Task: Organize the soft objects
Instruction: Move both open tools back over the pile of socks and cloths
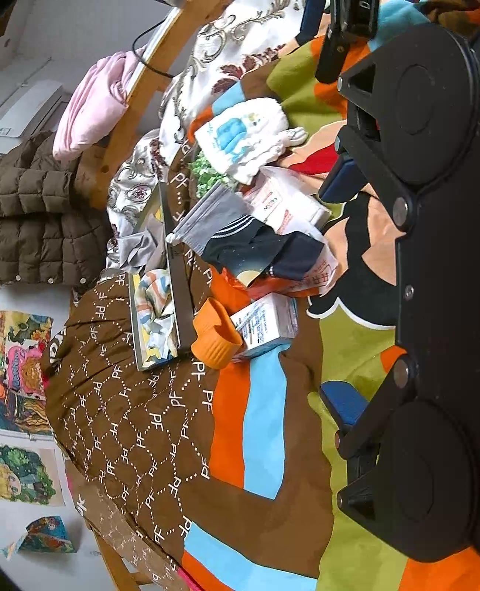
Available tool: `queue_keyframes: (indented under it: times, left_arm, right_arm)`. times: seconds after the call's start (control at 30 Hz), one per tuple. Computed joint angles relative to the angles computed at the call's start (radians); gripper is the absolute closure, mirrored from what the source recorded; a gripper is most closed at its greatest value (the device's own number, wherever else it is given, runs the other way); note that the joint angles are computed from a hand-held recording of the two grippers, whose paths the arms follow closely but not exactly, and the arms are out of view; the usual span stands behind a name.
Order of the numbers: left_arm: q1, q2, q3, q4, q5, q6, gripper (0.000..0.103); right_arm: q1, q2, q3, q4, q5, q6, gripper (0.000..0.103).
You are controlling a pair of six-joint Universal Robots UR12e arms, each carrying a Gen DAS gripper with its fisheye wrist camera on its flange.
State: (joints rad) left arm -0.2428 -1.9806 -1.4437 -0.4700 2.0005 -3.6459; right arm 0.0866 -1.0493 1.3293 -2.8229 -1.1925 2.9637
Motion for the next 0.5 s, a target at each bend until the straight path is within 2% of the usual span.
queue_keyframes:
  times: [0.13,0.33,0.5]
  left_arm:
    - [-0.001,-0.001,0.002,-0.016,-0.009,0.023,0.001]
    - [0.017,0.009,0.003,-0.007,-0.068,0.139,0.001]
    - [0.027,0.012,0.020,-0.023,-0.043,0.199,0.001]
  right_arm:
    - [0.018,0.014,-0.015,0.025,0.014,-0.058,0.001]
    - [0.029,0.029,-0.023,-0.004,0.045,-0.109,0.001]
    - [0.033,0.049,-0.038,-0.051,0.068,-0.121,0.001]
